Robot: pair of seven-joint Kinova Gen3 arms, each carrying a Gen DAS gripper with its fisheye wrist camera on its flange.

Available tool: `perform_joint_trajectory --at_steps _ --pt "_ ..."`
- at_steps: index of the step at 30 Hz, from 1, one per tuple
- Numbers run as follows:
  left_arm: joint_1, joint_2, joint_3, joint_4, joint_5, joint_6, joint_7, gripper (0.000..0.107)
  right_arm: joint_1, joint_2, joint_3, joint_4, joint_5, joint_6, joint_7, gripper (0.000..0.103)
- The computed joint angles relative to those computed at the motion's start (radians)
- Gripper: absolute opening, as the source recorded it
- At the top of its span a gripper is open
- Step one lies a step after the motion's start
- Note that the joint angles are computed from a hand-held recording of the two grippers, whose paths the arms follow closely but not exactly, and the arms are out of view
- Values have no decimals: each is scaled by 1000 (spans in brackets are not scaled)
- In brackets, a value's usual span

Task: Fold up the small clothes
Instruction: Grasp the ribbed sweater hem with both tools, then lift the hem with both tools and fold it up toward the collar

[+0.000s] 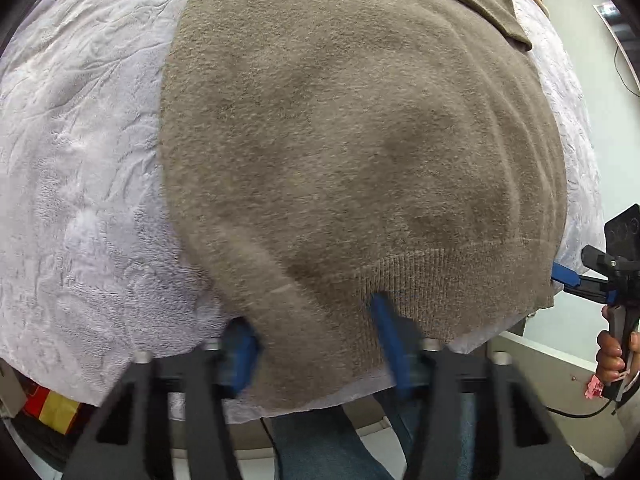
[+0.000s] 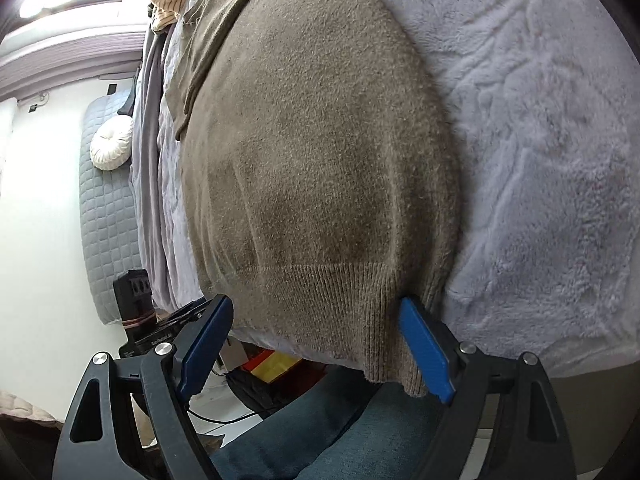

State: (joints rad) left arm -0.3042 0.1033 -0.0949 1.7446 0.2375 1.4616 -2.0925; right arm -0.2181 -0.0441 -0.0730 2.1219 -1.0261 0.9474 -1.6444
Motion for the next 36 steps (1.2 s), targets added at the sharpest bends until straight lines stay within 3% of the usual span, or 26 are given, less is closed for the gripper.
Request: perform_joint_trajectory --at_steps 1,2,4,6,7,8,9,10,13,15,17,18,19,20,21,26,28,32,36 --pt "-18 4 -9 -6 17 17 -12 29 4 -1 6 17 -19 -2 -3 70" --pt "-44 20 -16 -24 40 49 -36 24 9 -4 8 30 -23 0 -17 51" --pt "-60 34 -28 -41 45 75 -50 24 20 -4 17 38 -10 21 -39 39" --pt "-73 40 -29 -51 43 83 -55 26 29 -33 21 33 28 35 -57 39" --pt "-79 49 -31 -54 46 89 -47 30 39 -41 16 21 57 47 -71 48" --pt "-92 57 -36 -59 47 99 -50 40 35 -49 29 15 70 57 -72 67" --pt "-112 67 -43 -64 65 114 -62 52 38 -54 32 6 87 63 -81 74" --pt "-131 74 -46 -66 75 123 -79 55 37 -56 29 -8 118 67 -103 79" --pt "-108 58 -23 -60 53 104 -73 57 54 -59 28 -11 147 74 -125 79" --pt "-82 56 -6 -51 55 84 -62 63 47 -59 52 18 107 72 -93 79" --pt "-70 52 -2 -46 51 73 -67 63 41 -23 48 39 47 61 -45 79" --pt "-66 44 -2 -45 48 66 -71 51 37 -4 40 45 19 57 -29 78" --pt "-56 38 2 -44 46 59 -62 39 31 17 29 41 2 55 -21 69" --pt "-53 39 -1 -52 42 66 -67 15 25 35 17 34 -14 58 -4 36" --pt "-69 51 0 -64 54 89 -72 13 20 48 11 37 -47 57 30 13" --pt "-156 90 -26 -191 205 226 -85 13 57 18 33 49 -250 66 207 10" --pt "-172 104 -30 -250 259 243 -67 13 73 27 43 34 -322 66 273 10" --pt "-200 166 -6 -398 395 212 2 13 108 92 55 -53 -415 64 373 10" --pt "-186 243 45 -547 434 133 57 13 142 201 42 -198 -473 59 453 10"
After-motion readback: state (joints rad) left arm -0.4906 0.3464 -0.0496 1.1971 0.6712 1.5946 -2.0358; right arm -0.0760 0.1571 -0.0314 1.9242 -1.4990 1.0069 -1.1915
